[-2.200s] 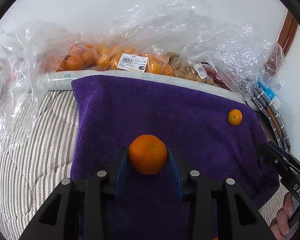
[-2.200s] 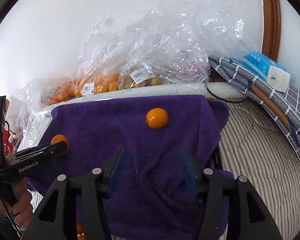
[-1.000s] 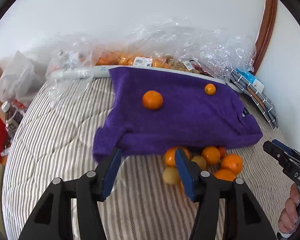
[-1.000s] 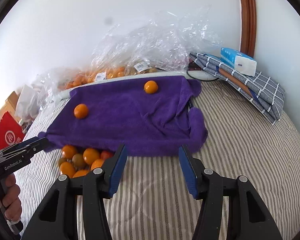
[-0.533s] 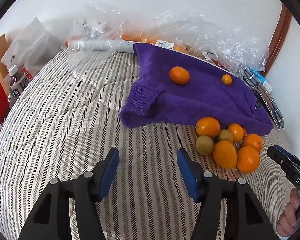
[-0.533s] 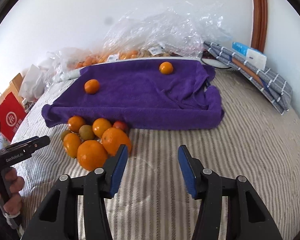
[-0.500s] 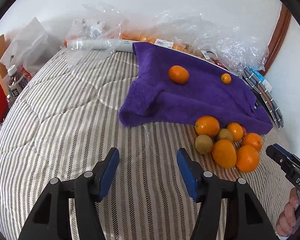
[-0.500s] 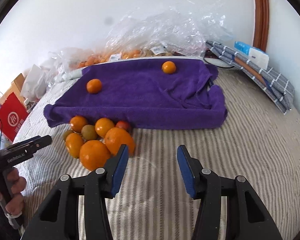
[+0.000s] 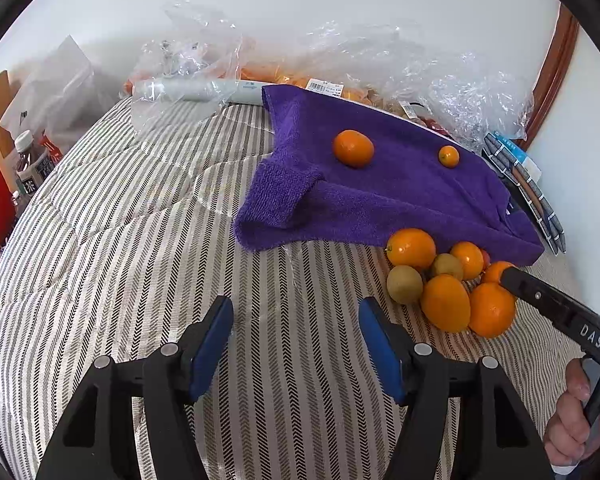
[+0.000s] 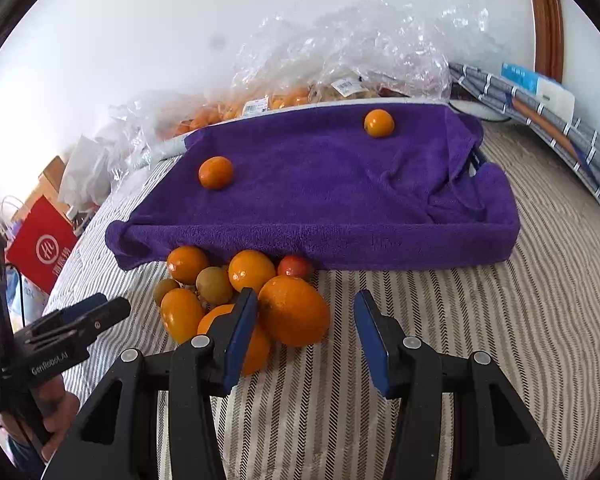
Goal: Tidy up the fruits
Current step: 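Withdraw both grippers from the towel back toward the fruit pile, then grasp a large orange from the pile with the right gripper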
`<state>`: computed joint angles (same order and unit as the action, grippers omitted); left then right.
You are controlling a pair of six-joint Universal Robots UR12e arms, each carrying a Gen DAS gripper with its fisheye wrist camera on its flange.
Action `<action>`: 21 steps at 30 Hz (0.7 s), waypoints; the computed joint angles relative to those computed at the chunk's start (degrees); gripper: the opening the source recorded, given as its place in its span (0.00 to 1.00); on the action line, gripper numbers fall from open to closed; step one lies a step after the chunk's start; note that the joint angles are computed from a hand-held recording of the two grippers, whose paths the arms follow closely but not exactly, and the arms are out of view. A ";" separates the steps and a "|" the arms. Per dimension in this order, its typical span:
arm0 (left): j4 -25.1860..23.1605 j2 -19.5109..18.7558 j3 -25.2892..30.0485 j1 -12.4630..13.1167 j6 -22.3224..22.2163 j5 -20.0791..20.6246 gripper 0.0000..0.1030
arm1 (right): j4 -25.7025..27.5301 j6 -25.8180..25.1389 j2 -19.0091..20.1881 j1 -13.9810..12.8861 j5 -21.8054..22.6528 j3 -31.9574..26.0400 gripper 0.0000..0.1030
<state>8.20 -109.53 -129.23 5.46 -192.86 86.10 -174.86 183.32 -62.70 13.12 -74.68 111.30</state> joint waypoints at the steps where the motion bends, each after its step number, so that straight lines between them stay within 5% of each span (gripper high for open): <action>1: -0.07 0.03 -0.01 -0.06 0.06 0.20 0.61 | 0.30 0.52 0.15 -0.15 0.62 -0.18 0.49; 4: 0.03 0.13 -0.16 -0.05 -0.15 0.19 0.61 | 1.04 0.79 0.28 -0.70 3.37 -0.37 0.36; 21: -0.27 0.16 -0.08 -0.48 0.36 1.55 0.62 | -2.80 -1.76 -2.02 -0.84 -5.33 3.49 0.36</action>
<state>7.93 -109.37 -129.30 4.98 -192.50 87.65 -177.66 181.56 -64.72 12.29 -80.00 114.79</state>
